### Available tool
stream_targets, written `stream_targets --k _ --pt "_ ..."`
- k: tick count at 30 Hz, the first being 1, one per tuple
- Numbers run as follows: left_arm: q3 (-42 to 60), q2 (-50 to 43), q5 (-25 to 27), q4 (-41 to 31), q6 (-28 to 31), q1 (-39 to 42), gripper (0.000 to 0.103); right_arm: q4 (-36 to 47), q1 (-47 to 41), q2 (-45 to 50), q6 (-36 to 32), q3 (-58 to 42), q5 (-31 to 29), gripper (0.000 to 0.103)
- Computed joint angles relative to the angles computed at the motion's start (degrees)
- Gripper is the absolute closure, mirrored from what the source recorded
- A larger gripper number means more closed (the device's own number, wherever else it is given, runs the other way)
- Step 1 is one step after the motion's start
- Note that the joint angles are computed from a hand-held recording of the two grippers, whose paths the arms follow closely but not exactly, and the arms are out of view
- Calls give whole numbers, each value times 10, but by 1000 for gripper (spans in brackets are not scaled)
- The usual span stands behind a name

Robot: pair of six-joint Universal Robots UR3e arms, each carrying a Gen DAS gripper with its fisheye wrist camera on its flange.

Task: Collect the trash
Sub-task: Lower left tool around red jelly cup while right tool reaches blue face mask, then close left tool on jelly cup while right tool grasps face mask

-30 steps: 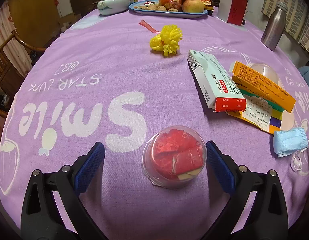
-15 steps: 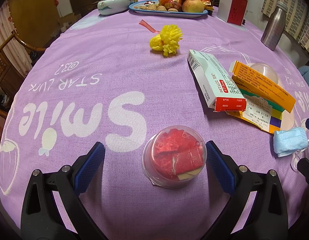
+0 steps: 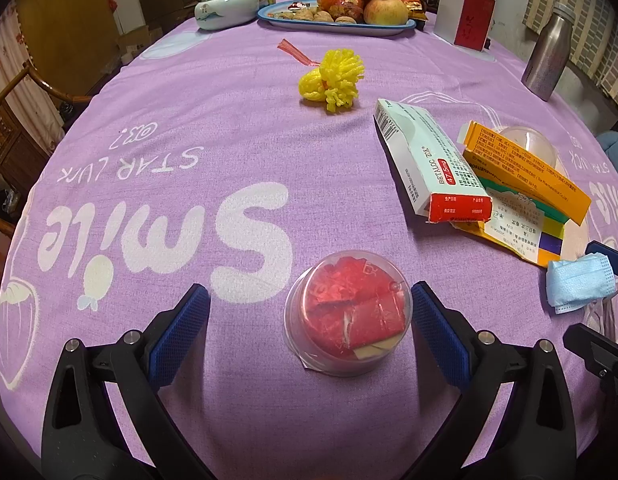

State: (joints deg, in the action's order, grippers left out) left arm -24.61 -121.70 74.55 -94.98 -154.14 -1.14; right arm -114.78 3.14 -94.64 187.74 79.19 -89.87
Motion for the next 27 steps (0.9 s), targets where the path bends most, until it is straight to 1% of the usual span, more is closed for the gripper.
stream_targets --k 1,2,3,4,8,10,11,13,14,16,17,18,20,22,24,27 --pt "1 0 0 0 0 0 7 4 -5 3 -1 -3 8 14" --pt "1 -1 0 -1 0 0 7 14 -8 9 -1 -10 14 24" --pt "1 0 0 -1 0 0 7 20 -9 12 -1 -13 18 29" --pt "1 0 0 -1 0 0 7 23 -8 15 0 -15 15 30" --pt "-6 5 -14 -1 5 4 7 5 -11 -1 5 7 23 40" --pt "-53 33 -43 23 16 15 17 -6 -18 -11 6 20 33 49" --pt "-71 44 -55 30 21 20 21 -6 -18 -11 7 21 36 54" --pt "-87 55 -82 26 38 28 35 -8 -17 -13 5 23 36 55" --pt "-91 59 -94 23 43 32 38 -10 -17 -14 2 24 38 56" --pt "-100 66 -108 26 46 38 50 -18 -13 -16 1 28 35 58" --pt "-114 75 -118 31 48 43 50 -25 -14 -20 -1 33 38 63" --pt "-137 91 -134 42 51 52 50 -36 -15 -27 -3 42 43 64" --pt "-165 111 -161 52 53 67 50 -54 -12 -36 0 54 37 65" --pt "-174 122 -178 46 53 77 50 -83 -9 -51 1 73 35 65" --pt "-188 140 -186 40 56 88 50 -106 -2 -60 11 85 23 65" --pt "-220 184 -195 46 74 115 50 -110 -7 -68 16 89 51 65"
